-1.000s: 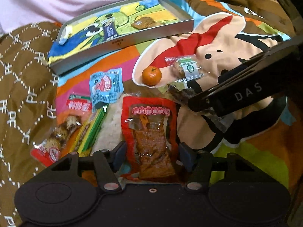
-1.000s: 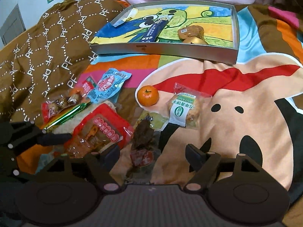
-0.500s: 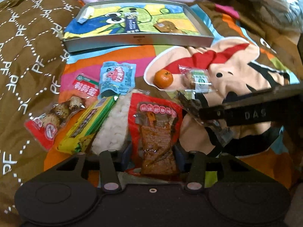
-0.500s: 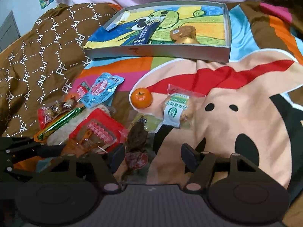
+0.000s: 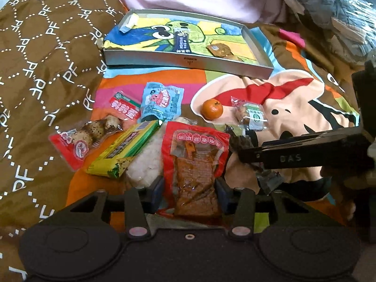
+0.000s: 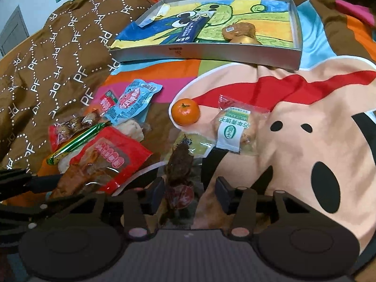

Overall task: Organize snacks
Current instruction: 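Grasp the red tofu pack with the left gripper while the right gripper grasps a brown snack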

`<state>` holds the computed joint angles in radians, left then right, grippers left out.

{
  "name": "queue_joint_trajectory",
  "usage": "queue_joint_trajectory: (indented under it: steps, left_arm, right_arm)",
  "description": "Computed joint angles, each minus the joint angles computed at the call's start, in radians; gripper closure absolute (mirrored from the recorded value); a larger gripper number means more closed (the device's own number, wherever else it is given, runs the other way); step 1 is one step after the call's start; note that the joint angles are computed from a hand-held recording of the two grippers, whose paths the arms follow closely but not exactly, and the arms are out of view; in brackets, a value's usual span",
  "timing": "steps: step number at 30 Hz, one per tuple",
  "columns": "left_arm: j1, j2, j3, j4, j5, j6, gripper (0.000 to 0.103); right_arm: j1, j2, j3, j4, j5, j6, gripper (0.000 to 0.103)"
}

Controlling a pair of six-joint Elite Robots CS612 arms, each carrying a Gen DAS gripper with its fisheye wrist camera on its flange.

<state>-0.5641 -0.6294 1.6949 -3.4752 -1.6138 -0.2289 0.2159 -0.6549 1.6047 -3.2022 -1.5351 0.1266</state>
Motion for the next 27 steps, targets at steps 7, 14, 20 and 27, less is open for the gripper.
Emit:
queue_joint_trajectory:
  steps: [7,14,20,27]
  left_arm:
    - [-0.006,-0.003,0.012,-0.039,0.029,-0.018,0.055]
    - [-0.008,-0.004,0.013,-0.061,0.051,-0.040,0.055]
    - [-0.008,-0.003,0.011,-0.067,0.050,-0.041,0.055]
    - [-0.009,-0.003,0.010,-0.086,0.054,-0.040,0.055]
  right_arm:
    - [0.012,0.019,-0.022,-0.009,-0.026,-0.047,0.040]
    - [0.022,0.020,-0.022,-0.010,-0.048,-0.104,0.039]
    - [0.045,0.032,-0.037,-0.006,-0.122,-0.150,0.050]
    - [0.030,0.012,-0.011,0.014,-0.057,-0.071,0.052]
